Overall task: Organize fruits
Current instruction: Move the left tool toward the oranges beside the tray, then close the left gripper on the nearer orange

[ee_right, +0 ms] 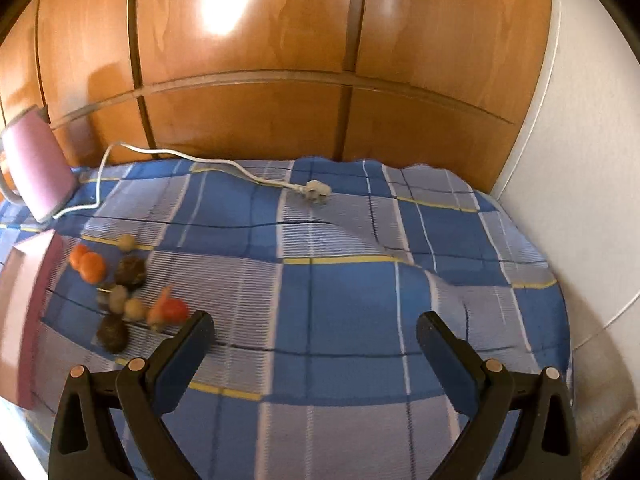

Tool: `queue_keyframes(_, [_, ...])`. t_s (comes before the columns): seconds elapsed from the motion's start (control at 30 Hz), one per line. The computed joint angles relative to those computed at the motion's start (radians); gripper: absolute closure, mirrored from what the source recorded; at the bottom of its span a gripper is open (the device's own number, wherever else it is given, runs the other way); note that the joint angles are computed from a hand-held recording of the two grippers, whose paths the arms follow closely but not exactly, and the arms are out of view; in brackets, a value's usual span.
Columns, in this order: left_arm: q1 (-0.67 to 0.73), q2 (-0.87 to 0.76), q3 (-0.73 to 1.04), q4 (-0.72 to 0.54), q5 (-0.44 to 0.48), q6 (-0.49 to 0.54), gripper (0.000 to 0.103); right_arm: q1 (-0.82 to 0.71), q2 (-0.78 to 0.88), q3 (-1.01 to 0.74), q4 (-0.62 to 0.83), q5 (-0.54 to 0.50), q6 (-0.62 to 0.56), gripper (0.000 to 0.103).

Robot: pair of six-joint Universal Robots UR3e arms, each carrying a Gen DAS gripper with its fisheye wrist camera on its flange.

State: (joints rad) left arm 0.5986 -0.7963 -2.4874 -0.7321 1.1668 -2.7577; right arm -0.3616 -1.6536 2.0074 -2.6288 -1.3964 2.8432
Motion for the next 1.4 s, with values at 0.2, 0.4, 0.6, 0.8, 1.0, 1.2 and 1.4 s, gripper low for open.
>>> queue_keyframes(0.2, [-0.139, -0.340, 0.176, 0.118, 0.041, -0.057, 0.040, -0.035, 0.056, 0.020, -0.022, 0.055, -0.030, 0.002])
queue_keyframes(0.4, [-0.261, -0.640, 0.428, 0.123, 0.095, -0.168, 0.048, -0.059, 0.051, 0.006, 0.012, 0.116, -0.025, 0.003])
queue_keyframes(0.6, [-0.340, -0.913, 0.697, 0.074, 0.137, -0.278, 0.057, -0.057, 0.052, 0.001, 0.021, 0.142, -0.029, 0.003])
queue_keyframes(0.8, [-0.381, -1.153, 0.958, -0.004, 0.140, -0.377, 0.062, -0.049, 0.048, 0.001, 0.039, 0.157, -0.045, 0.003])
queue_keyframes(1.0, [-0.425, -1.352, 1.183, -0.071, 0.186, -0.455, 0.061, -0.048, 0.043, -0.003, 0.059, 0.170, -0.062, 0.003])
queue_keyframes(1.2, [-0.448, -1.383, 1.155, 0.028, 0.202, -0.448, 0.064, -0.055, 0.033, -0.002, 0.071, 0.196, -0.076, 0.003])
queue_keyframes(1.4, [-0.419, -1.344, 1.066, 0.094, 0.154, -0.431, 0.064, -0.039, 0.033, 0.003, 0.064, 0.188, -0.089, 0.003])
